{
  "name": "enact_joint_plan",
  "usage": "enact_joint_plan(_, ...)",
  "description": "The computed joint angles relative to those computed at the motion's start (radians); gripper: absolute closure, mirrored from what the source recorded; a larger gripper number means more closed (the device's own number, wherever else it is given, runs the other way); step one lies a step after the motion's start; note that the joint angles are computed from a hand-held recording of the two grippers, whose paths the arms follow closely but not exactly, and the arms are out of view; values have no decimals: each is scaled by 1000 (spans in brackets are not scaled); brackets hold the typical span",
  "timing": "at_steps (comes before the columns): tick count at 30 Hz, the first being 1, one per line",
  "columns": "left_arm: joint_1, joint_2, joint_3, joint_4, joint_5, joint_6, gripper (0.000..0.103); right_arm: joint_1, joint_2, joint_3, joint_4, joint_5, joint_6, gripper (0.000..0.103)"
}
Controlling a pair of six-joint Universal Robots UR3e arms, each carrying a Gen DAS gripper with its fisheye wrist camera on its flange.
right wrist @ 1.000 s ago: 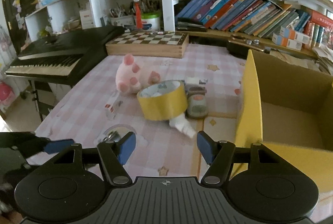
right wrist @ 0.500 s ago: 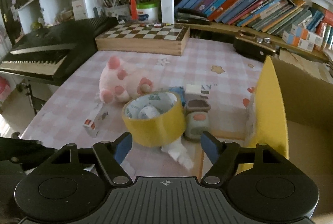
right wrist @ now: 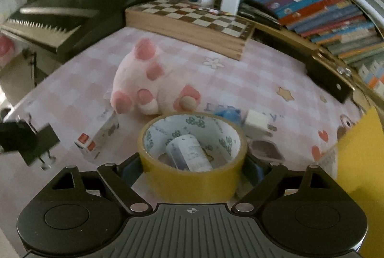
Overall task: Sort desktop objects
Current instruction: 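Grasp the yellow tape roll with the right gripper while the left grasps the black binder clip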
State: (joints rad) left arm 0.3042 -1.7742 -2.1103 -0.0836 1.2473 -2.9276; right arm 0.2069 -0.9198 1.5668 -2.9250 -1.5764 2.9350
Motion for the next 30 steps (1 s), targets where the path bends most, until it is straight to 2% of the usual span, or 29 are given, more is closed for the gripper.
enact_joint_plan(5,-1,8,9,-3,-11,-16,98,-17,-10,16,-25,35,-16,15)
enact_joint_plan(13,44,95,9,-24,-116,-14,98,-90,-233,196,-118,172,81,15)
enact_joint_plan(21,118,236,-76,-59,-251,35,98,-111,-421,377,-140,142,168,15)
enact_joint_plan(30,222,422,-215,-184,-389,145,98,-79,-578,561,-160,75,212,15)
